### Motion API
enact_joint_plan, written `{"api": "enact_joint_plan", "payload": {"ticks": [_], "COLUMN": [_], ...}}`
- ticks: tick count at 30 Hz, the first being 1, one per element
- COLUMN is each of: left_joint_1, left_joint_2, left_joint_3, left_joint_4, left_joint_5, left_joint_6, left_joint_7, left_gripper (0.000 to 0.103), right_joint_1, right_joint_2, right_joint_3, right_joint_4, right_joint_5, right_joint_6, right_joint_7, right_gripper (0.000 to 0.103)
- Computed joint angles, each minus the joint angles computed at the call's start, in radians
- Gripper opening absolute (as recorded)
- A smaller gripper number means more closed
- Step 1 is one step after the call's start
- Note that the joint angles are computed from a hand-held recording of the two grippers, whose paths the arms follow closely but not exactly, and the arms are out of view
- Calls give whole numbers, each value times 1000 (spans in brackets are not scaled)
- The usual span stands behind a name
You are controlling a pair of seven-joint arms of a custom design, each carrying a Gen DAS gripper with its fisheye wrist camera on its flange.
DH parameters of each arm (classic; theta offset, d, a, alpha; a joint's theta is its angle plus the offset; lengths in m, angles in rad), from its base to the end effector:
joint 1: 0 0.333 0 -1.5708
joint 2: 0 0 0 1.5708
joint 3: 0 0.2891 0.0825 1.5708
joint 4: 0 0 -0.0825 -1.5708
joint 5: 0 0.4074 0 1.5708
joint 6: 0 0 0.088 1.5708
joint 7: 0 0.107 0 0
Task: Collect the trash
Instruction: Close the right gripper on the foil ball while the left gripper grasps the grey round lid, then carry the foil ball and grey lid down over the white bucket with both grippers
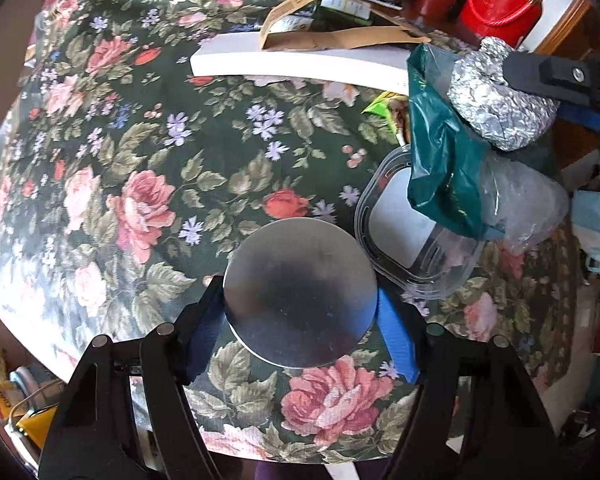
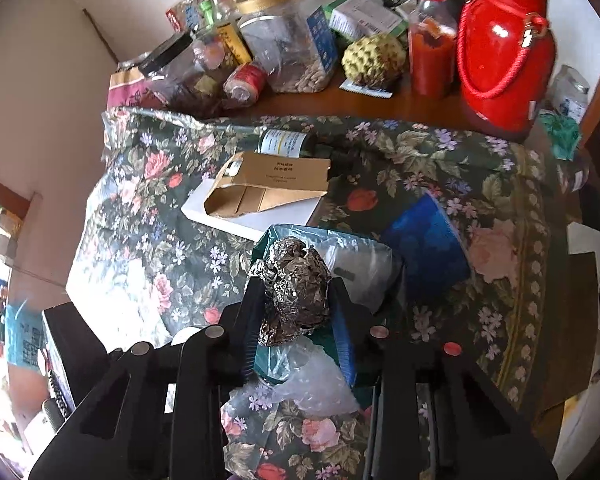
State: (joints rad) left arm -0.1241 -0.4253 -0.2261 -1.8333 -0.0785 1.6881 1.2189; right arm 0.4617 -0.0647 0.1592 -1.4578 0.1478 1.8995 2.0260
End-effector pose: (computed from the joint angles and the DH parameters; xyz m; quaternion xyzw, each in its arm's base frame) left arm 0.4238 -0.1888 0.6929 -0.7032 0.6981 -0.1186 0.0638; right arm 0.4625 0.3488 0.7293 -0.7343 0.6276 0.0055 0.2587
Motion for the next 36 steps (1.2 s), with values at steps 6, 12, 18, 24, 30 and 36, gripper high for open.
{"api": "enact_joint_plan", "payload": {"ticks": [6, 12, 18, 24, 30, 36], "left_joint_1": [10, 35, 39, 40, 43, 43], "left_joint_2": [-47, -109, -224, -334, -416, -472], "left_joint_3": [41, 77, 119, 157, 177, 170], "left_joint_4": [5, 31, -1, -31, -20, -7], "left_joint_5": [-26, -54, -132, -183, -225, -255], "left_joint_6": [25, 59, 107, 103, 55, 41], "left_joint_7": [79, 173, 262, 357, 386, 367], "left_gripper": [71, 71, 71, 71, 71, 71], "right_joint_1": [12, 37, 67, 106, 146, 162], "right_joint_2": [-37, -64, -122, -156, -164, -240], "right_joint_3": [24, 63, 118, 190, 242, 275], "right_joint_4": [12, 50, 35, 42, 82, 40], "right_joint_5": [-101, -244, -377, -493, -571, -568], "right_joint_6": [-1, -23, -60, -123, -195, -209], "right_joint_7": [93, 235, 425, 585, 660, 703], "right_gripper": [30, 30, 30, 30, 30, 30]}}
